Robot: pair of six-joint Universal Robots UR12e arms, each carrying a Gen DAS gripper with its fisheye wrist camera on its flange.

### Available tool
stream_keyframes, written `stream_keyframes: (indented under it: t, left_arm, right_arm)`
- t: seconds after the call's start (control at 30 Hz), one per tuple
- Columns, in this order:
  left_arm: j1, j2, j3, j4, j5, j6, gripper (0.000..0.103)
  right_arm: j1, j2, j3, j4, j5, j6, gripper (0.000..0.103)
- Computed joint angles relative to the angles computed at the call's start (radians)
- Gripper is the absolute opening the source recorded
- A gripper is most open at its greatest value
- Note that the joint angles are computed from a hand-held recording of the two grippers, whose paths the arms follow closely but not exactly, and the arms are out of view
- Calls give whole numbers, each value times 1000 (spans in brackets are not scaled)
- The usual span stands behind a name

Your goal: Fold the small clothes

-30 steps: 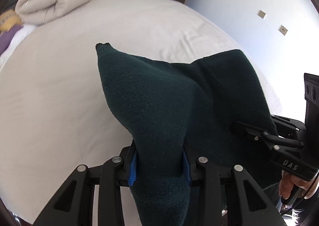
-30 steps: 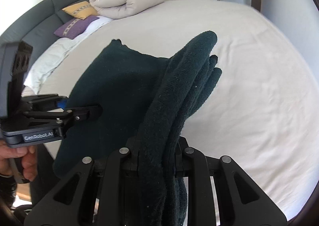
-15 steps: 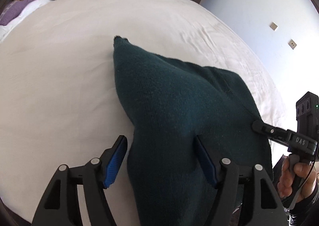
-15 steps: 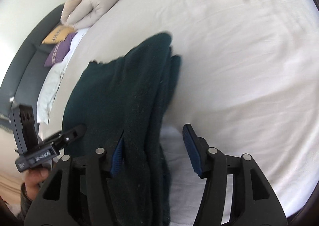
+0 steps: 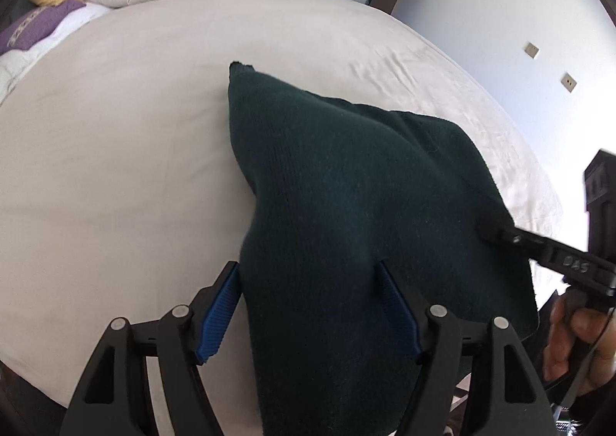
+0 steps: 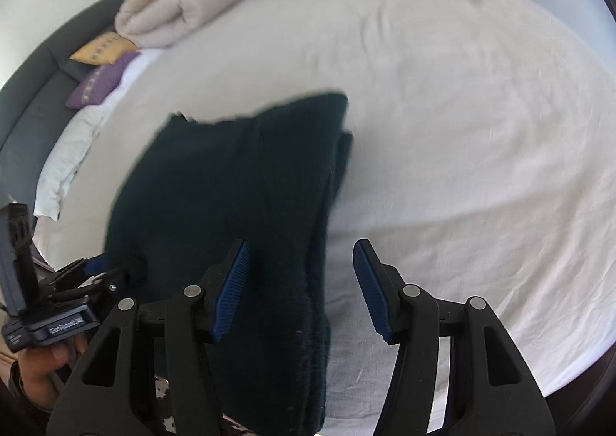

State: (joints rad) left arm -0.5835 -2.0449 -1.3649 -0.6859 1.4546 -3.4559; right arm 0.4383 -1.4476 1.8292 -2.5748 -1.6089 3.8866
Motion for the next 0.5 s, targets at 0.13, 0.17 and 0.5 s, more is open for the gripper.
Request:
stream_keyframes:
  t: [0.13,0.17,0.5]
  left_arm:
    - [-2,-1,-13,-6,-33,-14,74]
    - [-3,-1,-13,-10,-34,-18,74]
    - [-17,-3,-24,18,1,-34,75]
  right_arm:
    - [-10,18,-3,-42,30,-43,28]
    - [-5,28,-26,-20,11,-78,25]
    - [-91,91,11,-198,163,-65,27]
